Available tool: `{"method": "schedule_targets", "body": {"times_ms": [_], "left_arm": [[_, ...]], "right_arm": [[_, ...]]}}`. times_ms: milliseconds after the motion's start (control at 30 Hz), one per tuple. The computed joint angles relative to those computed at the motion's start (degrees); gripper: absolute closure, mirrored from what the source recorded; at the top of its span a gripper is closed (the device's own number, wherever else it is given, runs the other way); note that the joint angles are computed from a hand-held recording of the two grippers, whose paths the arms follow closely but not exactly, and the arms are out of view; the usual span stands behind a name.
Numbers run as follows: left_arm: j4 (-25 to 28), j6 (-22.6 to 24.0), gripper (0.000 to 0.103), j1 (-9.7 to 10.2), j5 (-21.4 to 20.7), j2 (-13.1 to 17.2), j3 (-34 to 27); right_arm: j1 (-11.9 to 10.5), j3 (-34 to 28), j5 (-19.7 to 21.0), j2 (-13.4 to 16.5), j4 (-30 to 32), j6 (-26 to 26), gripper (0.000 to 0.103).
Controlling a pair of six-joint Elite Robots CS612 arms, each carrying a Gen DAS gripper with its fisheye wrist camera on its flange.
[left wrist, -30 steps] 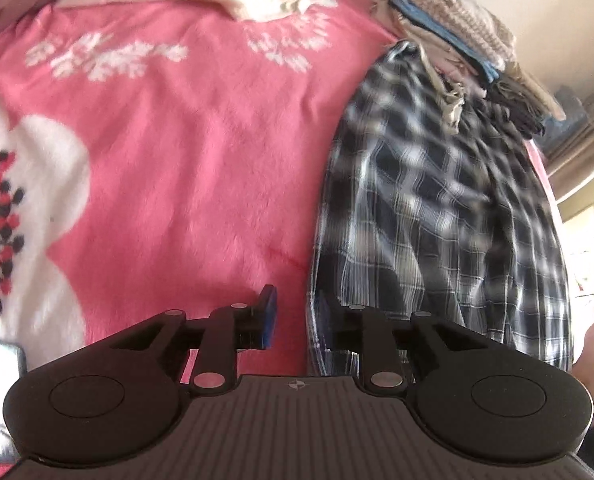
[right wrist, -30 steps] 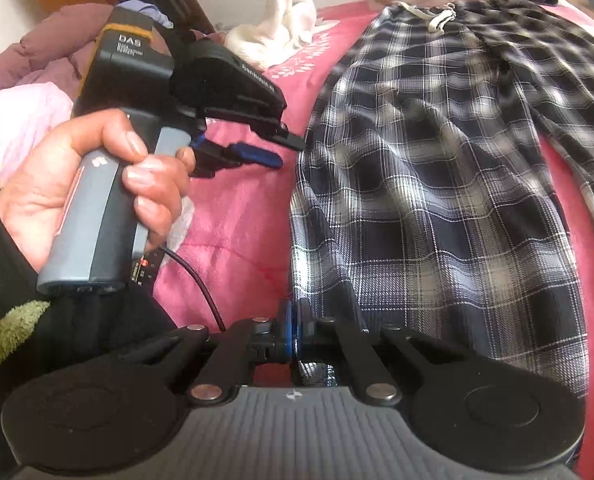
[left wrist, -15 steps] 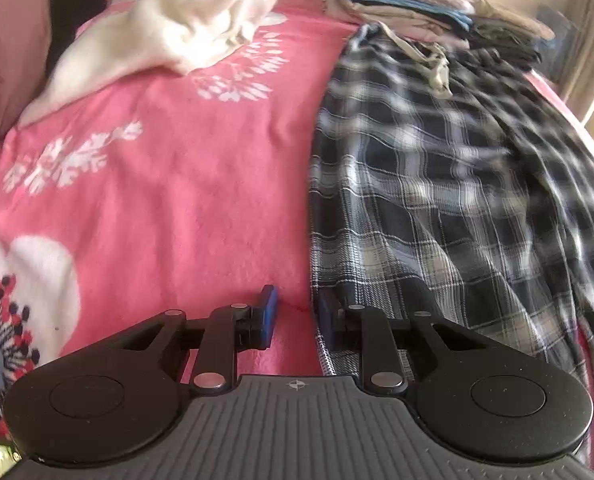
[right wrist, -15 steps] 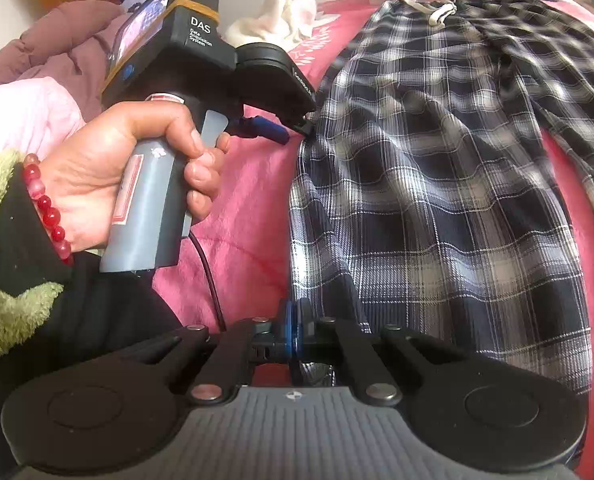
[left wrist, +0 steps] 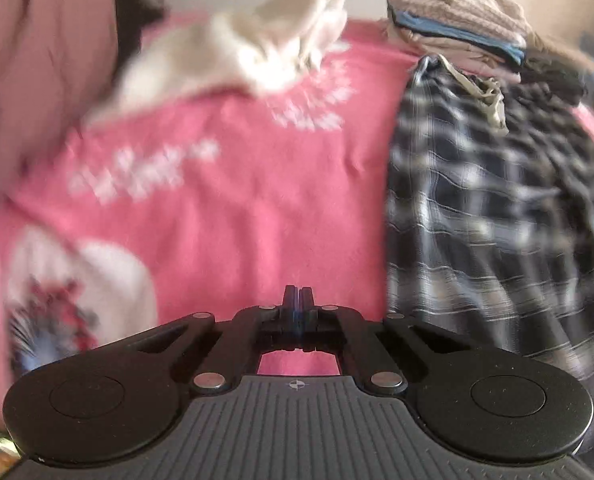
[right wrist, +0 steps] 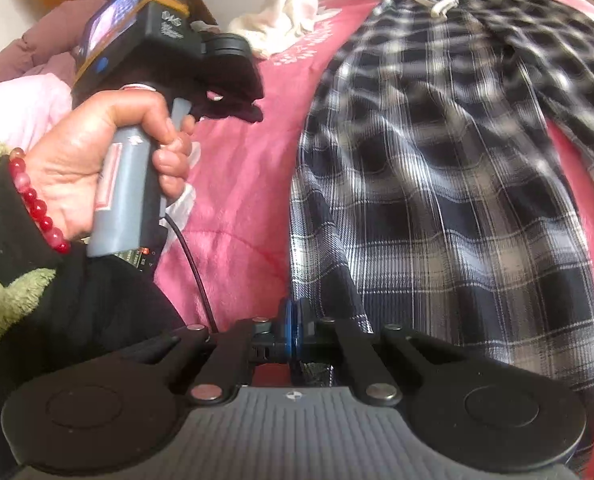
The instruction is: Fold clothes
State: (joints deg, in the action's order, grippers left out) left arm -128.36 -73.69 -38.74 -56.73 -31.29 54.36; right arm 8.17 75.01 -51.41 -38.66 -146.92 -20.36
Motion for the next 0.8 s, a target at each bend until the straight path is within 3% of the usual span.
{"method": "schedule_targets", "body": {"times_ms": [100, 167, 500, 567, 800], "left_arm": [[-9.5, 1.5, 0.103, 0.31, -2.9, -0.6, 2.6], [-10.7, 3.4, 0.103, 0.15, -2.7, -0.3, 2.4], [-12.7, 5.6, 0.102, 0.74, -7.2, 0.8, 1.1], [-11.2, 6.7, 0.102, 0.83, -8.2, 1.3, 0.1], [-6.1, 12.2, 0.101, 0.08, -6.0, 2.6, -3.1]], "right_arm": [[-0.1, 0.0, 0.2, 0.0, 0.4, 0.0, 0.101], [-0.1, 0.0, 0.1, 0.0, 0.5, 0.0, 0.101], [0.0, -0.1, -0.2, 0.0, 1.5, 0.4, 0.101], [0.0, -0.1, -0.2, 0.0, 1.7, 0.5, 0.101], [0.5, -0.9, -0.3, 0.1, 2.3, 1.0, 0.101]]}}
